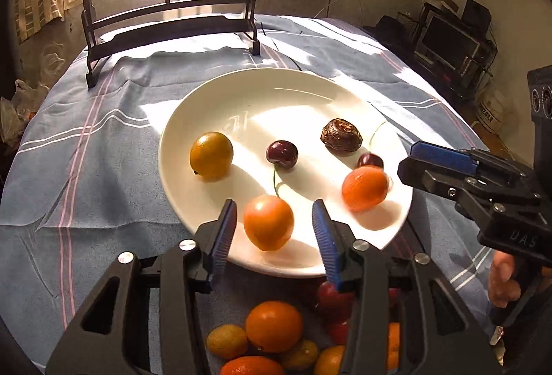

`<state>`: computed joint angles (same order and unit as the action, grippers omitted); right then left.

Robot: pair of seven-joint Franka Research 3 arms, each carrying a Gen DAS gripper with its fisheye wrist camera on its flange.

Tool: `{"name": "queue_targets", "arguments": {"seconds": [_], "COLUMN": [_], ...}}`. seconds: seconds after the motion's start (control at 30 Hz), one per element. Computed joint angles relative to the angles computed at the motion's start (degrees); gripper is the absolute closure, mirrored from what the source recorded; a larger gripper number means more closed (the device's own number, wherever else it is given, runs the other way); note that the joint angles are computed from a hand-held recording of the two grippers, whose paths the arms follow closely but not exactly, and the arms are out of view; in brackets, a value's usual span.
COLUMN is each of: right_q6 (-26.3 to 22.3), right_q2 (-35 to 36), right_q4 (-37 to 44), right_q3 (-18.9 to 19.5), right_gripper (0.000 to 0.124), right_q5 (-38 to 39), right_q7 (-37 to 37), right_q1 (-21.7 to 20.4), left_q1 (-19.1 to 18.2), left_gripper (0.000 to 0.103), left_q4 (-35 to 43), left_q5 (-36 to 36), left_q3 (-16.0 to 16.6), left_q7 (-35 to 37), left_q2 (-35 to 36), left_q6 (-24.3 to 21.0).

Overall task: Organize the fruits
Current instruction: 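Place both tangerines on the white plate and open both tools, then grasp a red tomato with the left tool while the right tool grasps a brown fruit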

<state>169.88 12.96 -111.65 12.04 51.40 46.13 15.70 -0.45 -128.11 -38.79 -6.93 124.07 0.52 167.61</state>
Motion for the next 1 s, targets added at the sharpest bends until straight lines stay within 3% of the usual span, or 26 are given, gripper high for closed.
{"name": "queue_targets", "arguments": {"seconds": [0.03, 0.07, 0.17, 0.47, 0.67, 0.73, 0.8, 0.9, 1.0], "right_q6": [0.98, 2.08, 3.19, 0.65, -0.03, 0.16, 0.14, 0.3, -0.03], "right_q2": [-0.89, -2.05, -6.32, -17.21, -19.43, -19.55, -19.66, -19.8, -19.37], "right_q4": [-1.08, -2.47, -7.62, -20.96, -24.7, -25.24, -25.71, -26.59, -26.63], "right_q3": [0.8, 1.51, 1.76, -3.5, -5.37, -5.5, -5.64, -5.65, -5.71], "right_gripper": [0.077, 0.075, 0.074, 0.074, 0.074, 0.074, 0.074, 0.074, 0.074], "right_q5": [1.67, 3.56, 8.96, 30.32, 33.07, 32.22, 31.46, 29.37, 27.93], "right_q7": [-2.14, -4.78, -11.59, -30.03, -31.93, -31.18, -30.73, -29.24, -28.42], "right_q1": [-0.42, -0.73, -0.34, 5.5, 7.87, 8.29, 8.59, 9.07, 9.52], "left_q1": [-0.05, -0.56, -3.5, -11.09, -11.41, -14.93, -19.06, -22.34, -23.91], "left_gripper": [0.035, 0.031, 0.03, 0.03, 0.052, 0.067, 0.073, 0.073, 0.074], "left_q4": [-1.02, -2.48, -7.34, -28.39, -33.34, -32.71, -32.52, -33.24, -34.24], "left_q5": [-4.07, -7.85, -15.11, -12.58, -5.72, -6.17, -7.01, -6.53, -5.42], "left_q3": [-0.14, 0.05, 2.77, 7.09, 6.03, 9.23, 12.09, 14.26, 16.61], "left_q7": [2.9, 5.95, 13.85, 15.83, 10.53, 11.15, 12.1, 11.12, 9.74], "left_q2": [-1.22, -2.72, -8.2, -26.33, -27.33, -25.71, -24.22, -23.9, -25.81], "left_q6": [0.95, 2.49, 2.85, 5.34, 6.46, 6.56, 9.71, 12.98, 12.97]}}
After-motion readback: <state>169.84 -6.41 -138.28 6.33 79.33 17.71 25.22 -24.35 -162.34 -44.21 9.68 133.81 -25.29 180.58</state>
